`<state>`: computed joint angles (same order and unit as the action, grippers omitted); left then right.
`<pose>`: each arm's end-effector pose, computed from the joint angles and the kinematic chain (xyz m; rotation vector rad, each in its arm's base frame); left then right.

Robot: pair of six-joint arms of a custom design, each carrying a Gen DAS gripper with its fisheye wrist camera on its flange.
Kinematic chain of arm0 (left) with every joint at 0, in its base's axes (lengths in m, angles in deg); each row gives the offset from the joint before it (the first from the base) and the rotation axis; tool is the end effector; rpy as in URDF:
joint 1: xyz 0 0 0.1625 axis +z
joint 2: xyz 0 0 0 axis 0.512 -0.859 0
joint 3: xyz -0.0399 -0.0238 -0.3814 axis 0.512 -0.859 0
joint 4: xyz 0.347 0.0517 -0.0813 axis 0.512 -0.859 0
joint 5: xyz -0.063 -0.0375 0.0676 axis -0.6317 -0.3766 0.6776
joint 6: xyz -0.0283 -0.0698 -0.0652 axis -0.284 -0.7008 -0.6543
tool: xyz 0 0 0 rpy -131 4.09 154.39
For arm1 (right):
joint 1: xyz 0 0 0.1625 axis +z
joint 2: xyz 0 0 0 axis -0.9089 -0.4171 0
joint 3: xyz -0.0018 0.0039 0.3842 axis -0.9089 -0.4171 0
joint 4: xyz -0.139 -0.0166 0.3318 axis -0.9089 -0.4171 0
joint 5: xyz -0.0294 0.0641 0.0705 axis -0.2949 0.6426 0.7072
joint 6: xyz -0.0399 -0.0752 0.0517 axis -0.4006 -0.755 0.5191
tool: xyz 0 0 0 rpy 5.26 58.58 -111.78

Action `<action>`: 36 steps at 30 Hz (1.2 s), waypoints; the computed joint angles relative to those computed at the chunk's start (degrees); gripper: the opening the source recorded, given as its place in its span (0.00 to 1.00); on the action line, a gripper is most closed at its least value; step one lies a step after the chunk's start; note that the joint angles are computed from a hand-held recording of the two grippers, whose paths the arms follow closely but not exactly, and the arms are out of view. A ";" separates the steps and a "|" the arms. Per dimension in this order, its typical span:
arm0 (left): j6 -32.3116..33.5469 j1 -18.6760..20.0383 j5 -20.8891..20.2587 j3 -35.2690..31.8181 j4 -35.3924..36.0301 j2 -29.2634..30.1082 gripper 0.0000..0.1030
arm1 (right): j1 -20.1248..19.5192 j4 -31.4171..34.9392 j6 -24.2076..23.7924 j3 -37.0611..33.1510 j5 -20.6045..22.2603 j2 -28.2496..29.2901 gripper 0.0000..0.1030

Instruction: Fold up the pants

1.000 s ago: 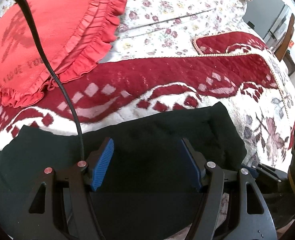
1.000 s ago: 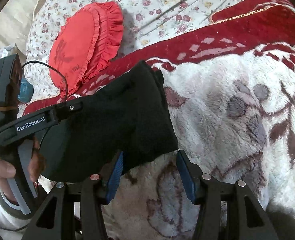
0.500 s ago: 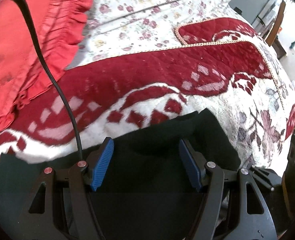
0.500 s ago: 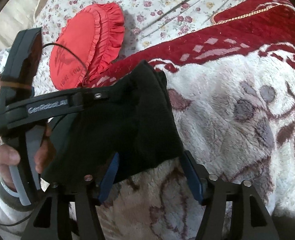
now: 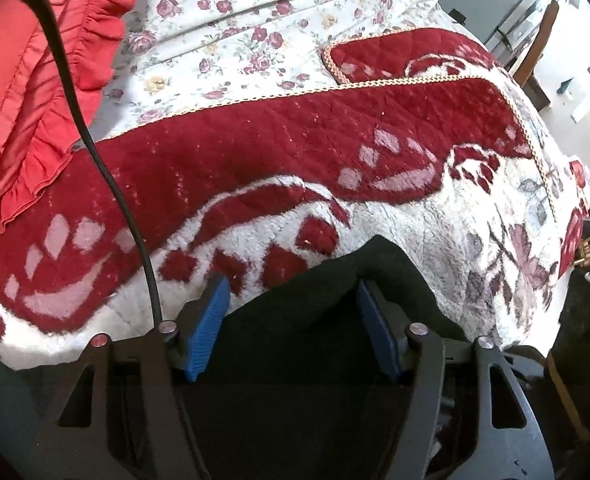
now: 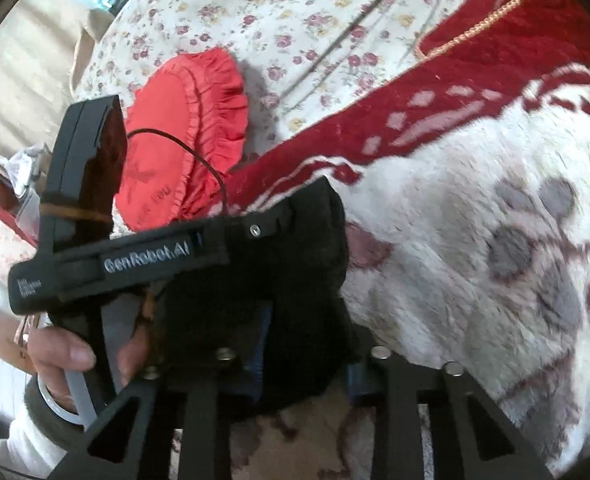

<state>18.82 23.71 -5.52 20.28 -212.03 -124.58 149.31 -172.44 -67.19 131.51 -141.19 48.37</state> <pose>-0.1779 -0.5421 0.0285 0.8009 2.6564 -0.1476 0.0849 -0.3986 0.0647 0.0190 -2.8434 0.9473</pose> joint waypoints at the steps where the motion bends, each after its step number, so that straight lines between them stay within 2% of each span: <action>1: -0.54 0.02 -0.45 0.35 0.22 -0.83 0.59 | 1.00 0.72 -0.84 -0.31 0.24 -0.61 0.20; 4: -1.86 0.29 -1.58 2.35 -2.05 -4.09 0.59 | 4.57 2.60 -2.30 -1.33 -0.55 -2.19 0.19; 7: -3.62 0.67 -0.65 5.69 -3.95 -10.04 0.59 | 8.83 6.50 -3.99 -3.27 -0.86 -3.56 0.19; 11: -7.03 2.37 2.85 11.06 -5.94 -18.82 0.59 | 14.32 13.01 -6.18 -7.70 0.67 -2.08 0.19; 13: -8.49 3.33 6.37 14.11 -6.29 -23.44 0.59 | 17.06 16.91 -7.10 -11.65 0.80 1.11 0.19; 15: -10.25 4.45 8.82 16.34 -5.55 -27.16 0.59 | 18.20 19.68 -6.96 -15.07 1.08 4.64 0.24; 17: -11.50 5.70 9.78 18.40 -4.76 -30.32 0.59 | 18.57 26.59 -4.67 -19.60 1.67 8.43 0.56; 18: -12.28 6.11 10.39 19.10 -4.16 -31.39 0.59 | 17.91 29.63 -3.63 -20.38 4.08 9.01 0.57; 19: -13.38 6.64 11.28 20.09 -3.11 -32.92 0.59 | 16.81 32.92 -2.87 -20.73 8.38 9.21 0.57; 20: -14.09 6.98 11.64 20.83 -2.60 -33.92 0.59 | 16.21 33.80 -3.32 -20.01 10.70 8.77 0.57; 21: -14.73 7.41 11.54 21.79 -2.39 -35.05 0.59 | 16.30 33.23 -4.06 -19.21 11.22 8.10 0.57; 23: -15.46 7.95 11.01 23.28 -1.99 -36.46 0.59 | 16.84 30.90 -5.29 -17.18 9.35 5.95 0.57; 25: -16.25 7.50 10.56 24.76 -1.45 -37.22 0.59 | 16.81 25.87 -5.30 -14.55 5.56 3.78 0.57; 26: -16.27 7.23 10.24 25.41 -1.86 -37.27 0.59 | 16.97 23.45 -4.99 -13.50 2.74 3.20 0.57; 28: -16.21 6.48 9.37 26.33 -2.67 -37.08 0.60 | 17.56 22.69 -4.91 -15.29 -6.22 3.18 0.57; 30: -16.24 5.02 9.64 27.35 -3.68 -35.81 0.60 | 17.47 22.22 -4.60 -15.57 -10.46 3.54 0.57; 35: -18.02 3.02 12.06 27.18 -4.32 -30.13 0.61 | 13.70 24.19 -1.31 -16.89 -8.39 3.90 0.57; 36: -18.33 2.14 13.82 27.59 -5.37 -28.99 0.63 | 13.20 23.70 -1.32 -16.32 -7.67 3.86 0.57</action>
<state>0.49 25.84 8.30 47.87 -217.40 -153.57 162.52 -148.74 -68.51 115.18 -148.87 52.23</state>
